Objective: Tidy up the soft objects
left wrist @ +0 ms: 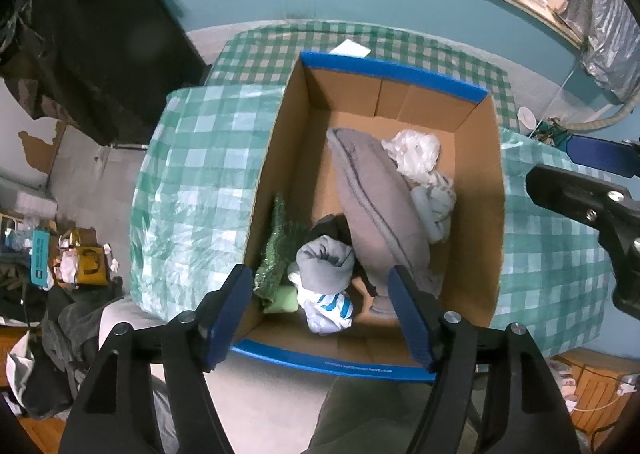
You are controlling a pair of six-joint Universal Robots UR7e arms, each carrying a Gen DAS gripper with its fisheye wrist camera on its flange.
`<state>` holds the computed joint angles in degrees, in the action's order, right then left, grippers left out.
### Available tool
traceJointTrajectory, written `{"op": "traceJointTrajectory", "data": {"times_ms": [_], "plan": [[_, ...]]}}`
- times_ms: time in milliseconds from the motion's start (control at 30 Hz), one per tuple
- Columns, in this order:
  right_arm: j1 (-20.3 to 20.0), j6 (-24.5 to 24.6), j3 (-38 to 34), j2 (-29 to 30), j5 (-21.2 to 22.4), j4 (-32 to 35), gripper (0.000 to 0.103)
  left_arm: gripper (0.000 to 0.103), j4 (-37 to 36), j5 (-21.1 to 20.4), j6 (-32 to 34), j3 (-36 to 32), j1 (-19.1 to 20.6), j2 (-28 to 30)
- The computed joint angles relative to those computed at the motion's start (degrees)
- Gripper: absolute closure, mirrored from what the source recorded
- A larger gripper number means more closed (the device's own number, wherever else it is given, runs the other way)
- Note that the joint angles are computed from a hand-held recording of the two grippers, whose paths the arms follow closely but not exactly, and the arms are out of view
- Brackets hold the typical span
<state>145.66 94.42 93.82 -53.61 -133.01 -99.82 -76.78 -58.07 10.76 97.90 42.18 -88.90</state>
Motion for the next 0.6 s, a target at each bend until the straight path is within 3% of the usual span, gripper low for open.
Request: {"op": "traceJointTrajectory", "data": {"times_ms": [167, 267, 500, 600], "plan": [[1.4, 2.1, -1.8, -0.3, -1.4, 3.3, 0.038, 0.030, 1.3, -1.4, -1.1, -1.8, -0.8, 0.1], [2.5, 3.8, -3.2, -0.6, -2.5, 5.9, 0.036, 0.022, 1.6, -2.4, -1.0, -2.9, -1.4, -0.1], [4.6, 7.8, -5.4, -1.2, -4.4, 10.5, 0.036, 0.021, 2.2, -3.6, -1.4, -4.8, -2.9, -0.2], [5.4, 10.9, -6.7, -1.2, -4.8, 14.5, 0.035, 0.013, 2.1, -4.2, -2.1, -5.6, -3.6, -0.3]]}}
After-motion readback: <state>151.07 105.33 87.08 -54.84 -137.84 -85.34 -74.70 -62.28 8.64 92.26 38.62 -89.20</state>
